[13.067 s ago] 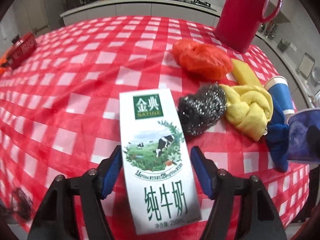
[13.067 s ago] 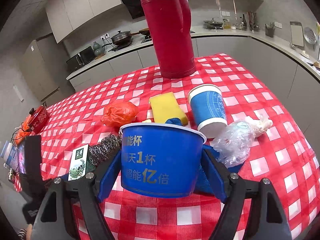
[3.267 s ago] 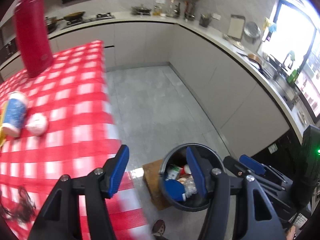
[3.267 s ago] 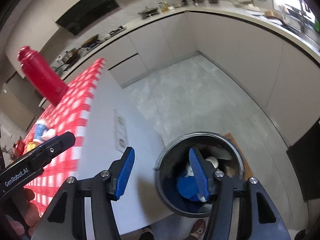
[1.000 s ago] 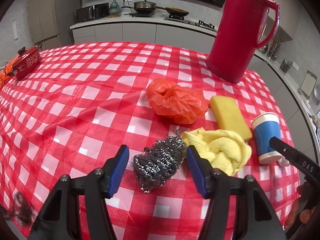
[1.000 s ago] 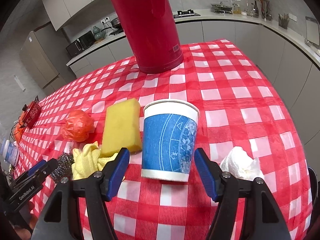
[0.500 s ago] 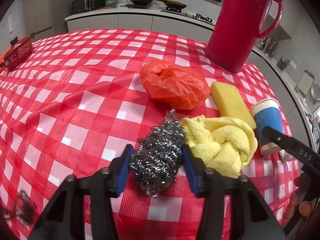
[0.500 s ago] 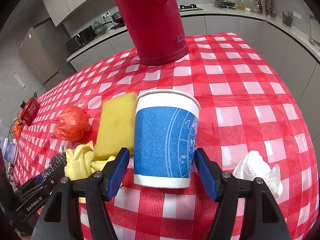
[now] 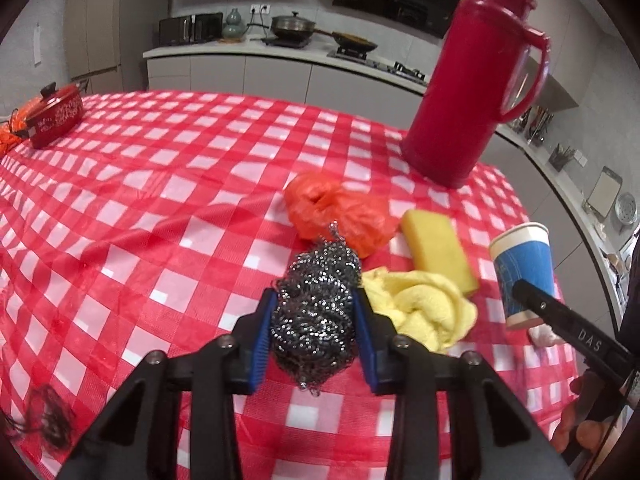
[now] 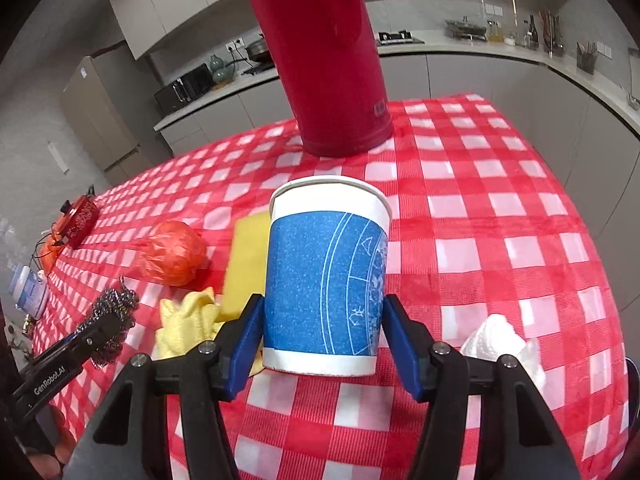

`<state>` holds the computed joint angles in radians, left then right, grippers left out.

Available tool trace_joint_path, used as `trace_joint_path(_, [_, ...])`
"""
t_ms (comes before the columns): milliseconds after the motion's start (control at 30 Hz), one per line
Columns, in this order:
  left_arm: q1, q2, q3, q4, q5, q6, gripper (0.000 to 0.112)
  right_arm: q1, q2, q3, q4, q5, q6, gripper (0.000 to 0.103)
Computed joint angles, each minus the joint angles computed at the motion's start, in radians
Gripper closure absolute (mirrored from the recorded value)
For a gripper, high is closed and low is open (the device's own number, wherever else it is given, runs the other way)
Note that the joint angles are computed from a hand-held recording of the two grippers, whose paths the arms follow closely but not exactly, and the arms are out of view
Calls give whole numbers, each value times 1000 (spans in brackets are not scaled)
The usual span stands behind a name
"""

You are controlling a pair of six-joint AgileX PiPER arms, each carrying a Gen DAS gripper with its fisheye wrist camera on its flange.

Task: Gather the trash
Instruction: 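Grasp the steel wool scourer with the left tool while the right tool grasps the blue paper cup, then carry the scourer and cup over the black bin and open both tools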

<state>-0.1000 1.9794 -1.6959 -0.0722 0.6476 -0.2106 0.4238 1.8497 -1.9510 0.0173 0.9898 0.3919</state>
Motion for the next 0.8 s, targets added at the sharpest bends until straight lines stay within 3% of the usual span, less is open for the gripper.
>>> trace_joint_path(500, [-219,-91,47,125,-34,-174,74,-151,-352,369,137,-87,-149,42])
trace_joint_path(800, [-428,-35,-60,186,21,-272,74,-491,-567,550,344,-12,-402,42])
